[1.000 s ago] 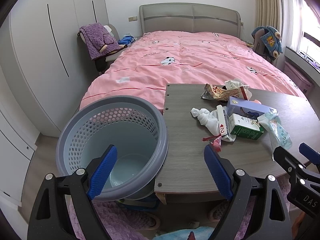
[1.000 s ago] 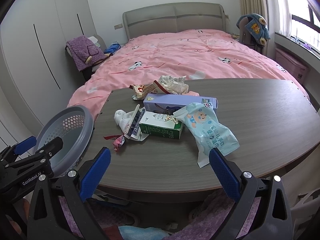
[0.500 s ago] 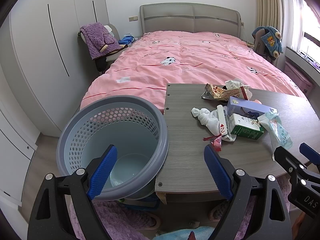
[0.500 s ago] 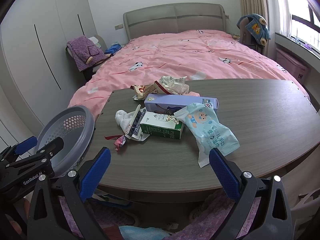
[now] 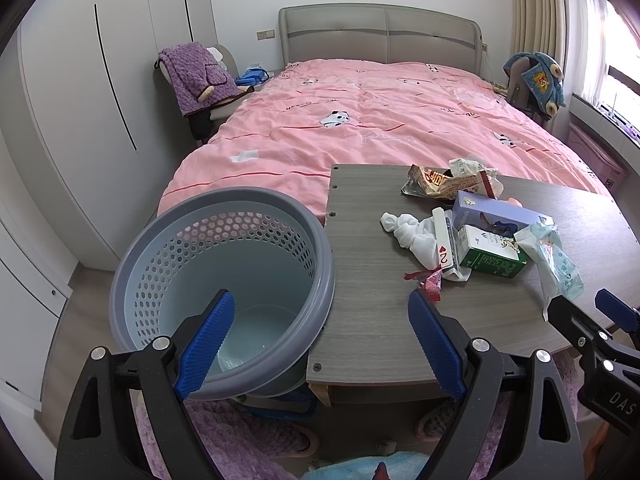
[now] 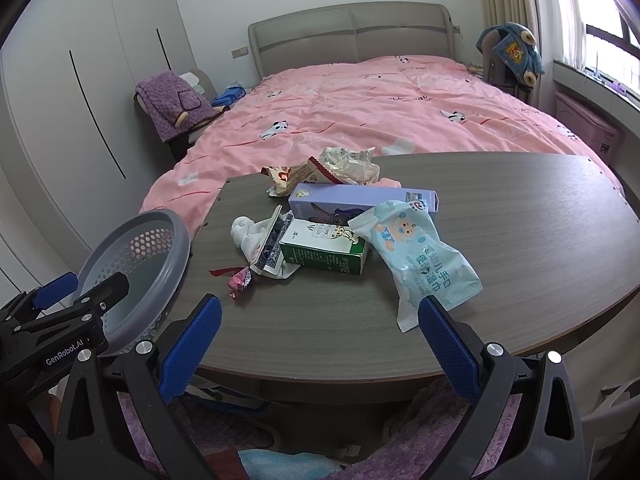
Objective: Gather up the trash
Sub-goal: 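Reach the right gripper to the blue baby-wipes packet and grasp it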
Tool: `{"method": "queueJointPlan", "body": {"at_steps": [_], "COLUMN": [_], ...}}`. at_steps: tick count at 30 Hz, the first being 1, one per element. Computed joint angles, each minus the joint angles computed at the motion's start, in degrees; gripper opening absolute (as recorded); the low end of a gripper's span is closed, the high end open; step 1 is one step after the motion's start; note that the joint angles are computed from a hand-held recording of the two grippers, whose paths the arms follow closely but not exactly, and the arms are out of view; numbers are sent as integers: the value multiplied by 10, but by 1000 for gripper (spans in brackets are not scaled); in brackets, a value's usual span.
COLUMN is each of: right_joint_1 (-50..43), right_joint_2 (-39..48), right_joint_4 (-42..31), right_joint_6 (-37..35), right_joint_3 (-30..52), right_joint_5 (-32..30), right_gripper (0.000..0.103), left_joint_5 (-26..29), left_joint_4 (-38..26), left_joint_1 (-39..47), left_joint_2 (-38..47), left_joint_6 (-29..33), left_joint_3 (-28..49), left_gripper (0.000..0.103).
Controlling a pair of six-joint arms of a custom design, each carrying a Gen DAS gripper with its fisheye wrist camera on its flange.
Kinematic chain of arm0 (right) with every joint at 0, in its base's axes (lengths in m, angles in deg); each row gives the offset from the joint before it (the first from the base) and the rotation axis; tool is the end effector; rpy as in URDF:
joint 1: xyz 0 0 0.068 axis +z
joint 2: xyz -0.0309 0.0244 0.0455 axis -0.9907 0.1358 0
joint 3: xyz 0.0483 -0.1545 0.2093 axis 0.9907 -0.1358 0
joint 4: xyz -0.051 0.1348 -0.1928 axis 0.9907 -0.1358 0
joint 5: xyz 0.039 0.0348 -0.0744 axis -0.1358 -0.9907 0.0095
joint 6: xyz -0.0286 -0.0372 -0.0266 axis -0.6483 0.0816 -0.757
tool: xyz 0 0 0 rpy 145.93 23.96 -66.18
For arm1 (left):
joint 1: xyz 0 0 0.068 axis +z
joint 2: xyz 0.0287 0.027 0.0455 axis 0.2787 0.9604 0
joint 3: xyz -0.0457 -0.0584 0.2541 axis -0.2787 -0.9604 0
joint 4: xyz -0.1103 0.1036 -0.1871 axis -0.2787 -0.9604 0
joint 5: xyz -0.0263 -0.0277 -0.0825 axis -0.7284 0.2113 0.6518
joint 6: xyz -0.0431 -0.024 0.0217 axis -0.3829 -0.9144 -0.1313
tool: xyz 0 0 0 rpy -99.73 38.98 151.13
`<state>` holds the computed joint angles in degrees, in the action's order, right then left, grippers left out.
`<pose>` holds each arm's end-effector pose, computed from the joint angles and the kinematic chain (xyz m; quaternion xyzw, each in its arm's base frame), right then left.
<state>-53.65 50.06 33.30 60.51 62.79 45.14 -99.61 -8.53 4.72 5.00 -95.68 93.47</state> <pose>0.2916 0.1556 0.1232 -0.0441 0.9207 0.1310 0.3651 0.2632 -0.0413 0.1460 -0.0873 0.9258 0.0796 0.3590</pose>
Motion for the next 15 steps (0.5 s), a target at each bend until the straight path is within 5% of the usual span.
{"method": "queueJointPlan", "body": {"at_steps": [15], "right_joint_1": [-118], "right_joint_2": [81], "right_joint_4": [29], "right_joint_6": [-43], "right_joint_3": [14], "right_joint_5": [-52], "right_gripper": [97], "left_joint_5": [20], "left_joint_4": [-3], "left_joint_1": [-15], "left_joint_2": [116], "left_joint_6": [-10], "left_joint_3": [69], "left_gripper": [85]}}
